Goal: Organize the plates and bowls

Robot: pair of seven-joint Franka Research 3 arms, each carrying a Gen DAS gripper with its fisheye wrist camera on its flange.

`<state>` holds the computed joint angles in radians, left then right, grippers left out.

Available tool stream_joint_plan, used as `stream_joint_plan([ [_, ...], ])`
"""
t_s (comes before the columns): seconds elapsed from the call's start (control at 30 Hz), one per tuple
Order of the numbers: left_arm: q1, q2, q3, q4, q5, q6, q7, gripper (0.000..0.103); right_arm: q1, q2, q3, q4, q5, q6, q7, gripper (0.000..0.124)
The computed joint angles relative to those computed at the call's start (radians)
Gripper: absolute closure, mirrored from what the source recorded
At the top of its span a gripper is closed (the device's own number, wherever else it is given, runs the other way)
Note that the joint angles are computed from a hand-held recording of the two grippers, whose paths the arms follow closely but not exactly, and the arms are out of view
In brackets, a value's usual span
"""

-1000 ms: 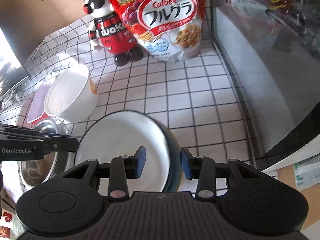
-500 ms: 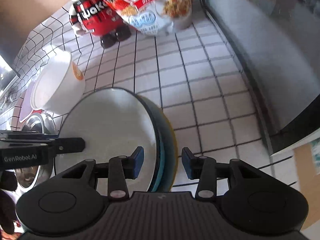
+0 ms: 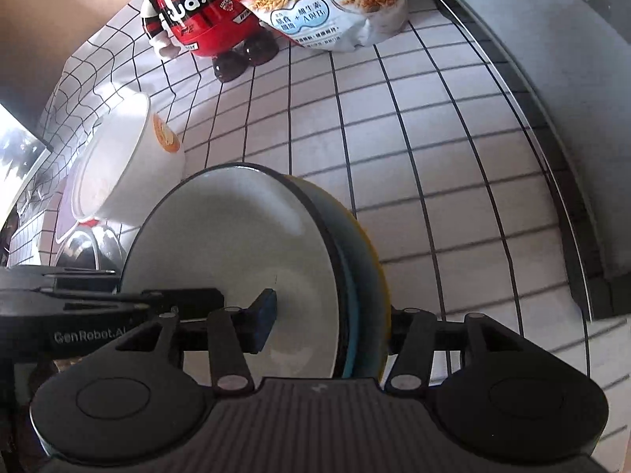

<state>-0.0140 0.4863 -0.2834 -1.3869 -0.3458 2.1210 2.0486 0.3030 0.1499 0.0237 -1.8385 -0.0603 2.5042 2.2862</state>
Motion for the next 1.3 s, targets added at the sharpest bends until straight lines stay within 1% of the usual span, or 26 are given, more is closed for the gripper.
stream_joint_plan([
  [0.1, -0.009, 0.041, 0.009, 0.063, 0.016, -0.011, -0.042, 0.076, -0.006, 0.046, -0.002, 0.055, 0.012, 0.004, -0.033, 0.072],
  [0.23, -0.021, 0.101, 0.015, 0.151, 0.047, -0.001, -0.097, 0.074, -0.005, 0.119, -0.013, 0.149, 0.027, 0.009, -0.065, 0.072],
  [0.33, -0.027, 0.143, 0.015, 0.212, 0.07, 0.005, -0.131, 0.073, 0.0, 0.171, -0.025, 0.221, 0.032, 0.005, -0.082, 0.072],
  [0.43, -0.027, 0.178, 0.007, 0.266, 0.084, -0.011, -0.144, 0.074, 0.008, 0.22, -0.042, 0.292, 0.02, -0.013, -0.097, 0.072],
  [0.57, -0.002, 0.166, -0.017, 0.241, 0.06, -0.003, -0.107, 0.077, 0.022, 0.246, -0.061, 0.33, 0.002, -0.048, -0.083, 0.071],
  [0.6, 0.003, 0.164, -0.019, 0.235, 0.055, 0.002, -0.098, 0.079, 0.017, 0.239, -0.059, 0.314, 0.012, -0.031, -0.086, 0.072],
  [0.63, 0.011, 0.163, -0.023, 0.234, 0.043, -0.002, -0.089, 0.079, 0.018, 0.234, -0.059, 0.307, 0.012, -0.032, -0.085, 0.072],
  [0.73, 0.045, 0.158, -0.039, 0.236, -0.012, -0.03, -0.065, 0.079, 0.034, 0.21, -0.071, 0.28, -0.024, -0.02, -0.062, 0.072],
  [0.87, 0.09, 0.1, -0.049, 0.175, -0.085, -0.016, -0.003, 0.079, 0.058, 0.18, -0.087, 0.264, -0.102, -0.02, -0.004, 0.072],
  [1.0, 0.141, 0.04, -0.058, 0.127, -0.195, -0.003, 0.079, 0.079, 0.087, 0.166, -0.104, 0.291, -0.222, -0.05, 0.076, 0.071],
  [1.1, 0.162, 0.019, -0.052, 0.12, -0.267, 0.028, 0.129, 0.079, 0.087, 0.163, -0.097, 0.317, -0.267, -0.035, 0.094, 0.071],
  [1.17, 0.161, 0.018, -0.035, 0.124, -0.288, 0.088, 0.133, 0.079, 0.095, 0.178, -0.095, 0.357, -0.298, -0.033, 0.098, 0.071],
  [1.23, 0.144, 0.044, -0.008, 0.16, -0.269, 0.152, 0.072, 0.079, 0.098, 0.208, -0.089, 0.411, -0.302, -0.041, 0.085, 0.071],
  [1.3, 0.127, 0.087, 0.02, 0.21, -0.224, 0.222, -0.014, 0.079, 0.097, 0.248, -0.08, 0.475, -0.278, -0.054, 0.06, 0.071],
])
